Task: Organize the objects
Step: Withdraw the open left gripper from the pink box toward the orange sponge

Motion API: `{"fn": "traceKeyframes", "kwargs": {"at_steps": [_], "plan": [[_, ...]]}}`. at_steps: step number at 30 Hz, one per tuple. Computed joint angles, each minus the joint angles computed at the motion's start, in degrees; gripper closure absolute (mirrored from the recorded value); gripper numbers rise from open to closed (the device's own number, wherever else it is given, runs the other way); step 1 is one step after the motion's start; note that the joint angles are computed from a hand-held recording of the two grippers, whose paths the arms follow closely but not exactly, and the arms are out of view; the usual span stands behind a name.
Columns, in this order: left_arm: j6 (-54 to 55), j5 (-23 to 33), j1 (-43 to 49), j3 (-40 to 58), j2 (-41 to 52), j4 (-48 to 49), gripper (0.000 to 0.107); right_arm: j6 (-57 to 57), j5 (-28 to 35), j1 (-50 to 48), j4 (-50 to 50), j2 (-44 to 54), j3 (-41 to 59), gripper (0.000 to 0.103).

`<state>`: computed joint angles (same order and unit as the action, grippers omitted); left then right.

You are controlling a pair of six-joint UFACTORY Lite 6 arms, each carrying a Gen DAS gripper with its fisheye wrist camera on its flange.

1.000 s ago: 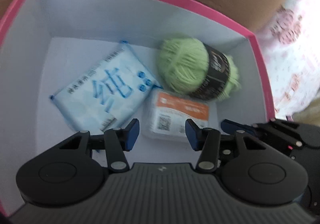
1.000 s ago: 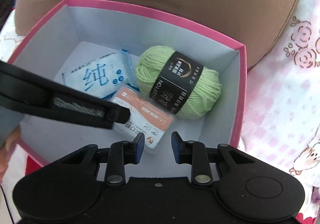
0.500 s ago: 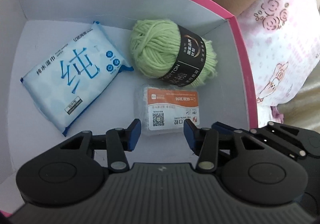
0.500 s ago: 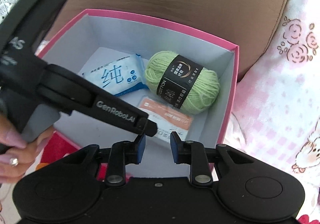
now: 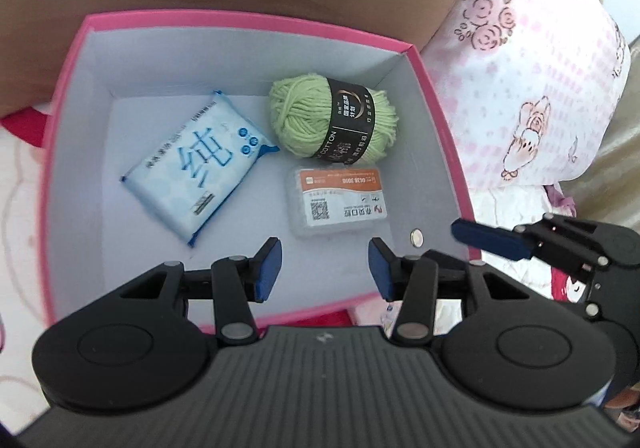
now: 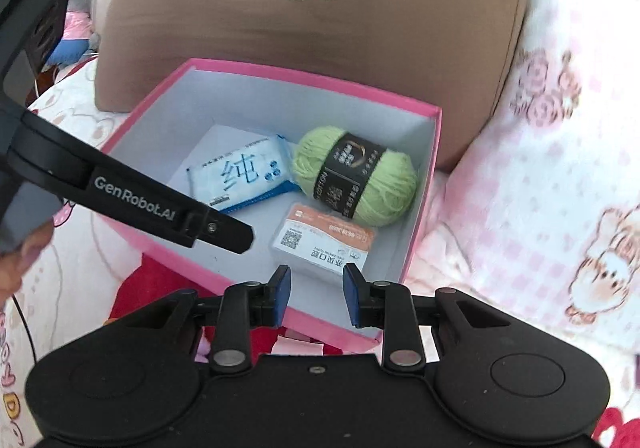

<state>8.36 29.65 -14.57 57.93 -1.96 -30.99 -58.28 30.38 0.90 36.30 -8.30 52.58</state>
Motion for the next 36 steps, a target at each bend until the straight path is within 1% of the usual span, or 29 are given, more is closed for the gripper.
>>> {"fn": "traceKeyframes", "kwargs": {"at_steps": [2, 4, 6, 10, 12, 14, 20, 23, 25, 27, 29, 31, 32, 34, 36], "plan": [[-1.8, 1.7, 0.4, -1.8, -4.2, 2.0, 0.059, -0.7, 2.0, -1.0, 1.4, -2.7, -1.2, 0.068], [-3.9, 3.9, 0.6, -3.6, -9.1, 4.8, 0.059, -2.2, 2.4, -1.3, 2.7, -6.3, -3.3, 0.067], [-4.9, 6.1, 0.9, -4.7, -12.6, 5.6, 0.059, -3.4, 3.5, -1.2, 3.6, -9.1, -4.4, 0.065], [-11.0, 8.3, -0.5, -6.4, -19.5, 11.2, 0.058, -1.5, 4.5, 0.3, 2.6, -13.0, -5.2, 0.062], [-13.0, 9.6, -0.9, -7.2, -22.7, 13.5, 0.057, -0.7, 6.8, 0.0, 3.1, -15.2, -5.6, 0.060], [-15.9, 11.0, -1.7, -8.0, -25.8, 16.3, 0.056, 1.2, 8.2, 0.4, 2.6, -18.1, -6.3, 0.060], [-17.9, 17.1, 0.2, -10.2, -34.6, 17.1, 0.053, 5.8, 12.0, 2.2, 0.4, -26.4, -8.1, 0.057], [-20.1, 19.8, -0.8, -9.9, -37.6, 19.7, 0.047, 9.9, 13.7, 2.8, -2.2, -29.4, -8.0, 0.052], [-19.6, 21.8, -0.4, -9.5, -39.3, 19.5, 0.043, 12.8, 14.8, 3.5, -4.5, -30.8, -7.7, 0.051], [-19.1, 23.6, 0.1, -9.2, -41.0, 19.4, 0.042, 14.2, 16.4, 3.6, -5.5, -32.5, -7.6, 0.048], [-20.2, 25.0, -0.5, -9.2, -43.1, 21.1, 0.041, 15.0, 17.9, 3.4, -5.8, -34.5, -7.8, 0.042], [-20.8, 26.4, -1.5, -9.5, -45.3, 22.6, 0.041, 15.5, 19.5, 3.4, -6.1, -36.3, -7.9, 0.036], [-21.1, 27.1, -1.8, -9.6, -46.3, 22.9, 0.041, 15.7, 20.5, 3.5, -6.3, -37.0, -7.8, 0.030], [-21.9, 28.7, -2.2, -9.7, -48.0, 23.1, 0.041, 15.9, 22.6, 3.9, -6.9, -38.4, -7.6, 0.023], [-22.1, 30.0, -2.5, -9.9, -49.8, 22.9, 0.040, 16.4, 23.6, 4.3, -7.3, -40.4, -7.9, 0.019]]}}
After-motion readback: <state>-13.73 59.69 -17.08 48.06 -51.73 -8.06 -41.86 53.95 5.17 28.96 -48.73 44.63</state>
